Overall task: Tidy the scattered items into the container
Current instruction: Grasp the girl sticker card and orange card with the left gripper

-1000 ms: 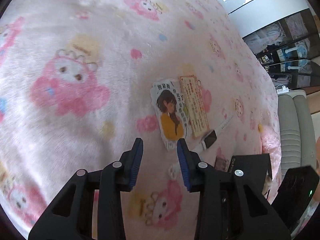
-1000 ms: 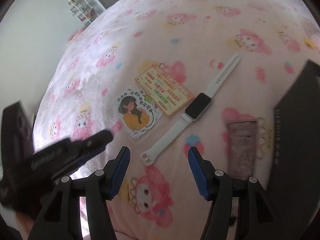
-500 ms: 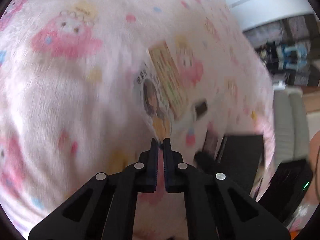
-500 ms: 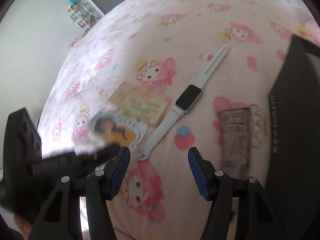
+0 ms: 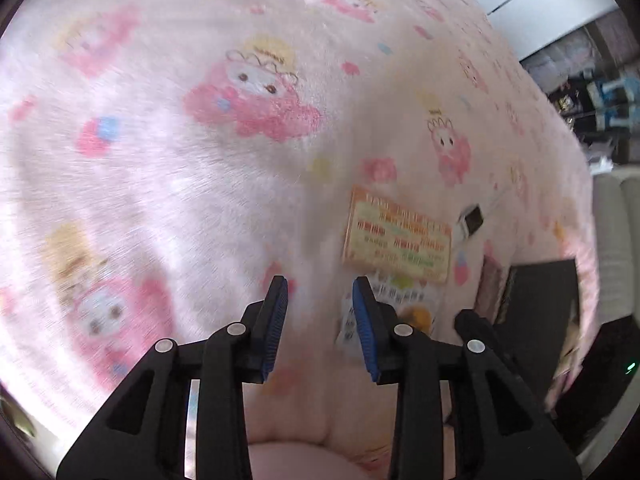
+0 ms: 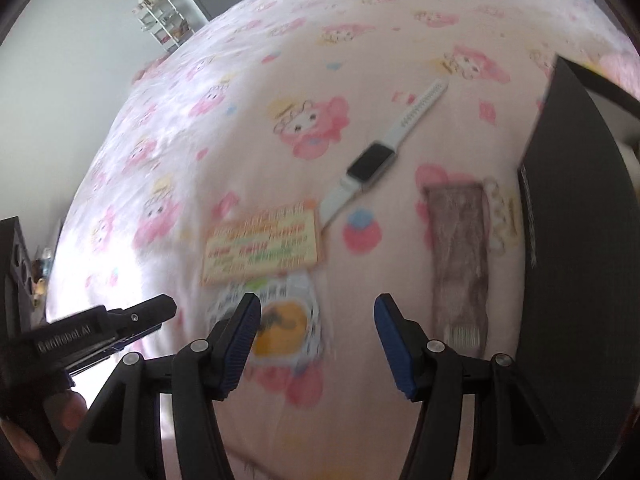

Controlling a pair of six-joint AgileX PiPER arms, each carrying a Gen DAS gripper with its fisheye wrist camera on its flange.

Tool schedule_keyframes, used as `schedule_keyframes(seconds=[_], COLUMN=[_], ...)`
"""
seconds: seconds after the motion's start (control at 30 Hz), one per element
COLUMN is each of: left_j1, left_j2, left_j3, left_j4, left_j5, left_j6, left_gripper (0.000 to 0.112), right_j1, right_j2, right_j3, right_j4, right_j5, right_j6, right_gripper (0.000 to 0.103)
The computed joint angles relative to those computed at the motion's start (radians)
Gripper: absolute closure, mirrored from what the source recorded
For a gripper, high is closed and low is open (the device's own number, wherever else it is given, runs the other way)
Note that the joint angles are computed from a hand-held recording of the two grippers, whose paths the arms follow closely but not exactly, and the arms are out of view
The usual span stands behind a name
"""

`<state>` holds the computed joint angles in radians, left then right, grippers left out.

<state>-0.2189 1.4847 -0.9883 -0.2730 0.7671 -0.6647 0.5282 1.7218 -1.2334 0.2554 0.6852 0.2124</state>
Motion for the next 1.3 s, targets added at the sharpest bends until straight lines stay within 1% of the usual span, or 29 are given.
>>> schedule_keyframes(seconds=[0.07,0.13,0.17,0.2,0.23,0.3,0.37,0.47,0.53,0.57,0.6,0.63,0.67,0.7,0.73,0.8,0.87,0.9,0.93,1.0,1.07,1.13,1.17,1.2,1.23,1.27,1.3], left_j1=[0.012,-0.016,-0.027,-0.035,-0.038,-0.036,-0.050,-0.033,-0.025,-0.021,-0.012,0.002,0.016,0.026,0.031,0.040,0.035,0.026,0.008,-0.037,-0.055,-0.077,-0.088,-0.098,-0.100,-0.100,-0.097], left_j2=[0.065,0.140,0.157,0.155,0.141,0.105,0.063,0.048,0.062,0.087,0.124,0.154,0.169,0.167,0.154,0.114,0.073,0.047,0.022,-0.032,-0.048,-0.055,-0.067,-0.083,-0.095,-0.109,-0.122], left_j3=[-0.027,-0.090,-0.111,-0.123,-0.122,-0.100,-0.074,-0.066,-0.072,-0.084,-0.103,-0.117,-0.119,-0.116,-0.108,-0.082,-0.056,-0.043,-0.037,-0.018,-0.008,-0.015,-0.013,-0.002,0.011,0.025,0.041], left_j4=[-0.044,-0.024,-0.020,-0.016,-0.037,-0.103,-0.093,-0.038,-0.001,0.001,-0.008,-0.035,-0.069,-0.099,-0.130,-0.217,-0.275,-0.296,-0.285,-0.216,-0.173,-0.093,-0.034,0.043,0.105,0.127,0.112], left_j5=[-0.009,0.034,0.054,0.066,0.072,0.077,0.080,0.086,0.085,0.088,0.100,0.111,0.114,0.112,0.109,0.110,0.113,0.114,0.113,0.101,0.107,0.102,0.096,0.100,0.118,0.131,0.126], left_j6=[0.045,0.070,0.082,0.092,0.124,0.189,0.180,0.099,0.053,0.065,0.092,0.127,0.161,0.197,0.236,0.330,0.377,0.389,0.372,0.290,0.222,0.087,0.005,-0.095,-0.173,-0.211,-0.209], left_gripper=[0.079,0.079,0.079,0.079,0.079,0.078,0.078,0.077,0.077,0.076,0.075,0.074,0.074,0.074,0.074,0.075,0.077,0.078,0.080,0.080,0.080,0.080,0.080,0.078,0.078,0.078,0.078], right_j1=[-0.010,-0.024,-0.030,-0.036,-0.041,-0.044,-0.022,-0.015,-0.018,-0.023,-0.033,-0.048,-0.065,-0.082,-0.093,-0.112,-0.127,-0.125,-0.119,-0.114,-0.117,-0.109,-0.088,-0.092,-0.094,-0.092,-0.086], right_j2=[0.056,0.106,0.115,0.115,0.106,0.075,0.031,-0.011,-0.011,-0.001,0.016,0.037,0.048,0.049,0.045,0.032,0.010,-0.010,-0.035,-0.090,-0.115,-0.109,-0.091,-0.090,-0.087,-0.080,-0.068], right_j3=[-0.045,-0.080,-0.082,-0.074,-0.059,-0.029,-0.007,0.009,0.004,-0.002,-0.015,-0.028,-0.030,-0.022,-0.015,-0.004,0.020,0.035,0.049,0.079,0.087,0.077,0.069,0.068,0.065,0.058,0.048], right_j4=[0.031,0.084,0.117,0.155,0.199,0.273,0.234,0.155,0.068,0.044,0.048,0.089,0.153,0.212,0.241,0.299,0.374,0.384,0.378,0.364,0.317,0.235,0.200,0.181,0.165,0.143,0.118], right_j5=[0.019,0.051,0.062,0.066,0.068,0.092,0.102,0.079,0.061,0.058,0.064,0.070,0.067,0.058,0.058,0.085,0.115,0.122,0.123,0.121,0.128,0.124,0.105,0.103,0.104,0.106,0.110], right_j6=[-0.038,-0.100,-0.130,-0.159,-0.196,-0.255,-0.219,-0.169,-0.097,-0.080,-0.090,-0.139,-0.214,-0.281,-0.309,-0.349,-0.411,-0.422,-0.421,-0.416,-0.378,-0.300,-0.252,-0.231,-0.215,-0.196,-0.175], right_gripper=[0.047,0.047,0.047,0.048,0.050,0.050,0.050,0.050,0.050,0.050,0.050,0.050,0.052,0.059,0.064,0.068,0.071,0.074,0.075,0.075,0.075,0.075,0.075,0.075,0.072,0.070,0.066])
